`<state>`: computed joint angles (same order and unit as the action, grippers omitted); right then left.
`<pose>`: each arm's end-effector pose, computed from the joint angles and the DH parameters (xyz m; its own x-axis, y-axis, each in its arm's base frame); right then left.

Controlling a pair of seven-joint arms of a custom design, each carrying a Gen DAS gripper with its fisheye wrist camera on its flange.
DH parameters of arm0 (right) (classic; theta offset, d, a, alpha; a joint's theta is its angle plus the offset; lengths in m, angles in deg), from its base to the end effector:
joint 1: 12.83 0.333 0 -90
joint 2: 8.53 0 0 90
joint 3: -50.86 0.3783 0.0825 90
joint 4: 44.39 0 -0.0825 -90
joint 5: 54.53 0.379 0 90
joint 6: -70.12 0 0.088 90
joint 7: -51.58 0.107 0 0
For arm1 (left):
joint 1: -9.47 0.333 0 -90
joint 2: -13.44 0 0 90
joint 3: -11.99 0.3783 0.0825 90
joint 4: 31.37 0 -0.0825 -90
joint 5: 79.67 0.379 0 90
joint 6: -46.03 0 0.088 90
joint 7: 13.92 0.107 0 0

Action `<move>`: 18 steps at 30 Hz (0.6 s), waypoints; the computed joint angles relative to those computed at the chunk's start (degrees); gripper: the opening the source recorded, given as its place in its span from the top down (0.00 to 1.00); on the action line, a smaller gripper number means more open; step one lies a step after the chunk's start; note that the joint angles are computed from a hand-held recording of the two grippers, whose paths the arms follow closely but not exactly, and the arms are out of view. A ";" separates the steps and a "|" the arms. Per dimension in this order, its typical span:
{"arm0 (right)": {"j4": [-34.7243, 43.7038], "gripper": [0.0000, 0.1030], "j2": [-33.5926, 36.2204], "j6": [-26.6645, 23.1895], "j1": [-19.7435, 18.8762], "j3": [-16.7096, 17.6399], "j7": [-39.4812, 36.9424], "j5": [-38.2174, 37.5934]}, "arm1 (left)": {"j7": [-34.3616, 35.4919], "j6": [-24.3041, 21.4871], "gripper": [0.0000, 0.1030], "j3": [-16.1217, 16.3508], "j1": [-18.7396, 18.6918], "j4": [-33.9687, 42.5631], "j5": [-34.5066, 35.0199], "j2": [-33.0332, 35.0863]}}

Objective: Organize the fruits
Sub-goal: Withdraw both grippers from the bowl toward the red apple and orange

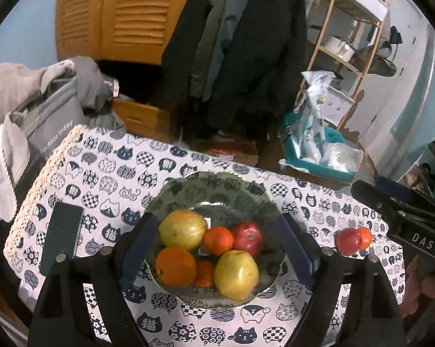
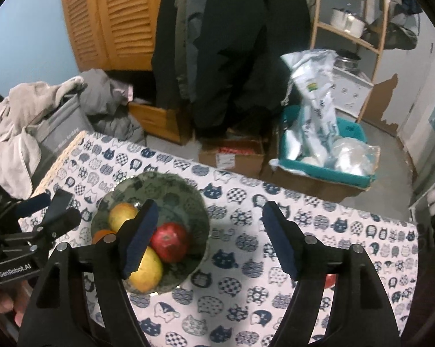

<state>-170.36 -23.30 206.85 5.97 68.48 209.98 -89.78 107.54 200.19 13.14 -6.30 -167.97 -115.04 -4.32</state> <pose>0.3929 0.3027 0.5965 -0.1745 -0.9843 -0.0250 -0.7435 0.1484 -0.6520 0.4557 -0.0984 0.5660 -0.3858 -0.8977 0.2127 -0.7539 0.1740 -0.6335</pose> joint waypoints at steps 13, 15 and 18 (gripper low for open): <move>-4.24 0.25 -8.98 -3.00 -2.96 2.29 -0.33 0.71 | 0.65 2.80 0.15 0.53 -4.30 -1.35 0.98 -4.48; -4.98 0.25 -10.49 -3.44 -3.65 2.81 -0.56 1.18 | 0.70 2.67 0.14 0.98 -5.42 -1.23 0.81 -5.12; -6.11 0.25 -12.58 -3.84 -4.59 3.45 -1.12 2.16 | 0.46 2.93 0.12 1.03 -6.63 -1.14 1.08 -6.00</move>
<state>-176.47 -35.88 203.01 1.38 71.93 208.86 -87.62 108.00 203.12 14.17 -12.93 -169.11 -113.97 -10.32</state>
